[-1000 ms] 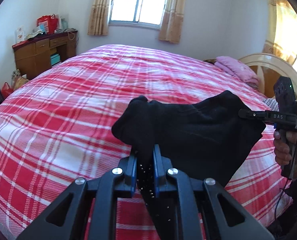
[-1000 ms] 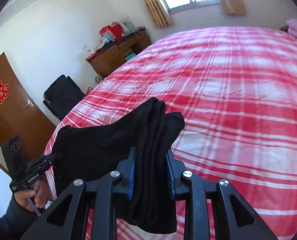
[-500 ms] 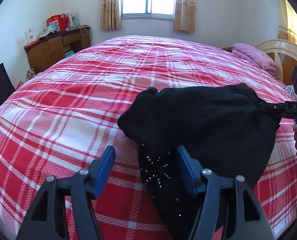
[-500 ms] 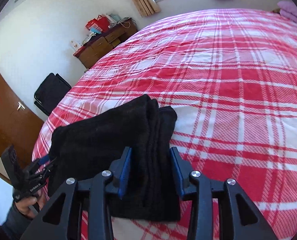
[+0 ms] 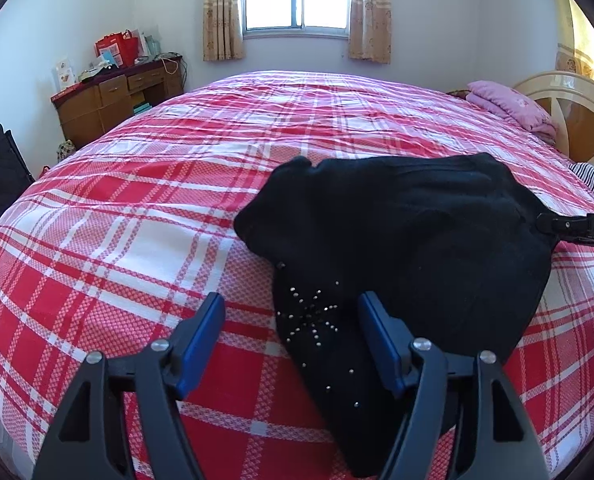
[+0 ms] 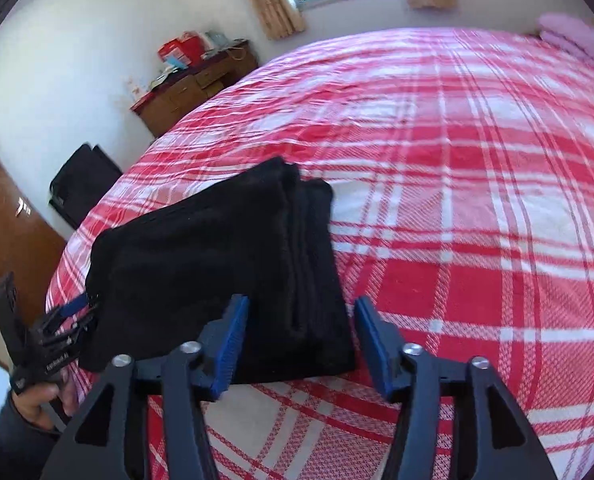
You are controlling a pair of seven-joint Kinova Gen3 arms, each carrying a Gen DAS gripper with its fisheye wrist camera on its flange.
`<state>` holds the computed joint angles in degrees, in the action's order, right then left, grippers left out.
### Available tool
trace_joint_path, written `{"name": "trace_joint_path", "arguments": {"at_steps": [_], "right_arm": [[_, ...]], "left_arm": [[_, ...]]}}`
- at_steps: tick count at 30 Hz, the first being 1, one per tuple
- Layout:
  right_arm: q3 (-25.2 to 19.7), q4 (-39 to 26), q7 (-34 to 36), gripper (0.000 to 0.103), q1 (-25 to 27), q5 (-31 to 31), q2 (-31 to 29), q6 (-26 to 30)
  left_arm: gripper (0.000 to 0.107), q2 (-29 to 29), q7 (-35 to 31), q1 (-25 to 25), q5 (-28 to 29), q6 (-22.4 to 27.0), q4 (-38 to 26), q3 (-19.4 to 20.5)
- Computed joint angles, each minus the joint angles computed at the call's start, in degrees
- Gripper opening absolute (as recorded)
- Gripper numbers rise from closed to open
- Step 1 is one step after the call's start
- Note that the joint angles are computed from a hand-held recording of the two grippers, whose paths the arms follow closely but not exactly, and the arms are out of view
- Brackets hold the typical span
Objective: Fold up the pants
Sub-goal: 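Open both tools to release the neatly folded pants stack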
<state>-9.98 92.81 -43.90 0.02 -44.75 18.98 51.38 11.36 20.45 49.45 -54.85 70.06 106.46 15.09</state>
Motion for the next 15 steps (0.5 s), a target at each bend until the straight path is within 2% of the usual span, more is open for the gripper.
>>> {"name": "trace_joint_path", "arguments": {"at_steps": [3,9,15], "right_arm": [[-0.34,0.7,1.78,0.062,1.2,-2.11,0.21,0.3],[0.85,2.11,-0.17,0.063,0.17,-0.64,-2.34,-1.07],[3.51,5.5,-4.69,0.063,-2.48,6.75,-10.94,-5.86]], "left_arm": [[0.075,0.29,0.87,0.38,-0.43,0.48,0.05,0.01],[0.08,0.29,0.22,0.68,0.73,1.48,-0.87,0.21],[0.08,0.27,-3.57,2.23,1.71,4.08,-3.64,1.35]]}}
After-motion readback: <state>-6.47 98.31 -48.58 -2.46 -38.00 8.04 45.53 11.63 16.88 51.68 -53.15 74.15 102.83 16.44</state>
